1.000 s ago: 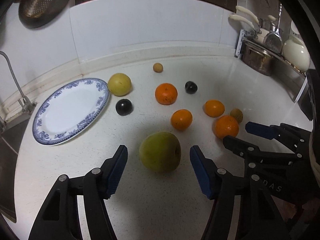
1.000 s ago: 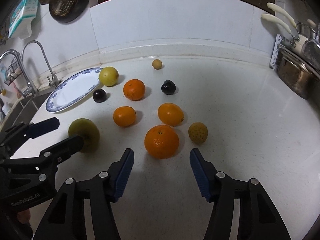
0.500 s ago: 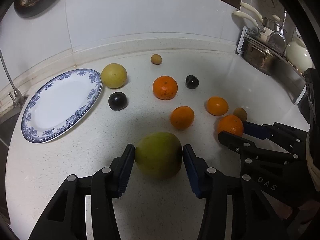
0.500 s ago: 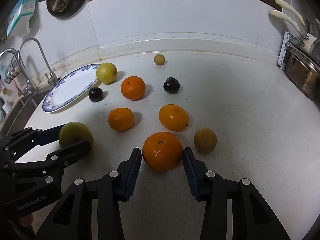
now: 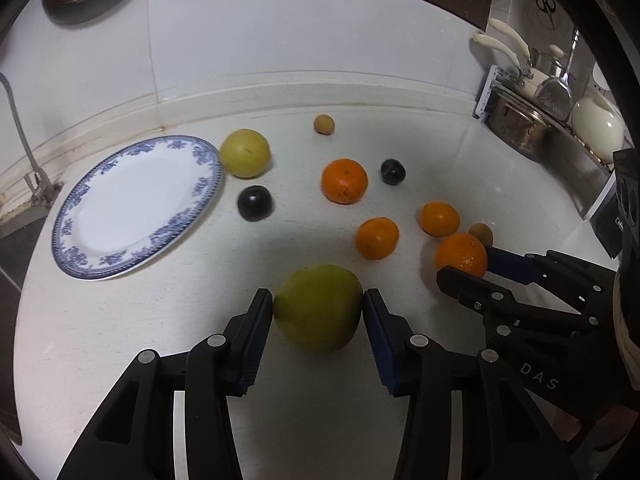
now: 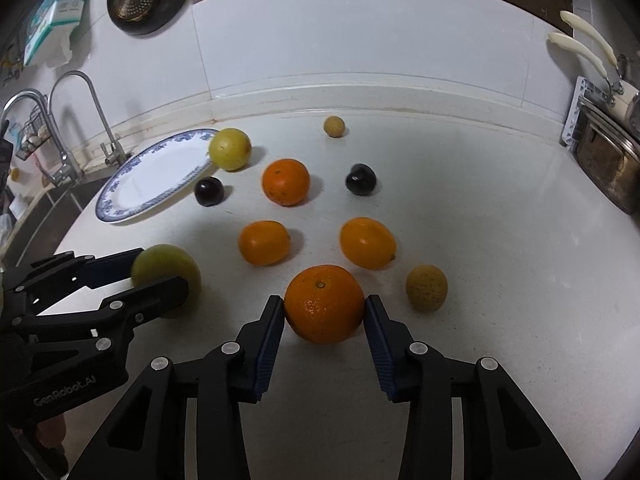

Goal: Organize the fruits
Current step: 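Carry the pear and orange to the blue-and-white plate and release both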

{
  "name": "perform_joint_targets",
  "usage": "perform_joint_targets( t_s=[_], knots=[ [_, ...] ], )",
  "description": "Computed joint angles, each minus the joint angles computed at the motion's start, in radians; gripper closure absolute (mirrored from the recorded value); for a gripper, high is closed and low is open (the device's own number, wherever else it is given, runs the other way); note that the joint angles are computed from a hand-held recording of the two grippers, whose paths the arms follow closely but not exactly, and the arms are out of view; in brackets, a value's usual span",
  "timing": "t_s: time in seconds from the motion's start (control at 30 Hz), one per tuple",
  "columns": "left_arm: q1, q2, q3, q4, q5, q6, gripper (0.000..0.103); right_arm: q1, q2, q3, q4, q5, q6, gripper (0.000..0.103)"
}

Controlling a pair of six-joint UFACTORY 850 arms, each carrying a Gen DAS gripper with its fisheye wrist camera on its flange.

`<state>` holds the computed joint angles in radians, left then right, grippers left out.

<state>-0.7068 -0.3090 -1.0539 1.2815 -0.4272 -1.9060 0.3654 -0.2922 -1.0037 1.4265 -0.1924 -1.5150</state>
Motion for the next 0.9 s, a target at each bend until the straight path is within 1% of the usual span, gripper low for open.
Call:
perform_joint_targets(
  t_s=[0.2, 0.37, 0.53, 0.63, 0.77, 0.9],
  knots=[
    [-0.001, 0.052, 0.057, 0.098, -0.016, -0.099, 0.058, 0.027, 0.024, 0.005, 0.053, -0.001, -0.057, 0.061],
    [0.003, 0.100, 0.102, 0.149, -0.039, -0.160, 0.058, 0.056, 0.039, 0.004, 0.091, -0.002, -0.096, 0.061],
    [0.015, 0.148, 0.151, 0.189, -0.062, -0.197, 0.058, 0.089, 0.042, -0.003, 0.078, -0.006, -0.075, 0.061],
    [0.028, 0.176, 0.179, 0.215, -0.080, -0.214, 0.058, 0.113, 0.035, -0.018, 0.073, -0.013, -0.063, 0.061],
    [0.050, 0.205, 0.209, 0.241, -0.106, -0.218, 0.058, 0.142, 0.019, -0.047, 0.097, -0.011, -0.090, 0.061],
    [0.085, 0.228, 0.233, 0.265, -0.114, -0.209, 0.058, 0.164, -0.008, -0.089, 0.116, -0.019, -0.100, 0.061]
  ],
)
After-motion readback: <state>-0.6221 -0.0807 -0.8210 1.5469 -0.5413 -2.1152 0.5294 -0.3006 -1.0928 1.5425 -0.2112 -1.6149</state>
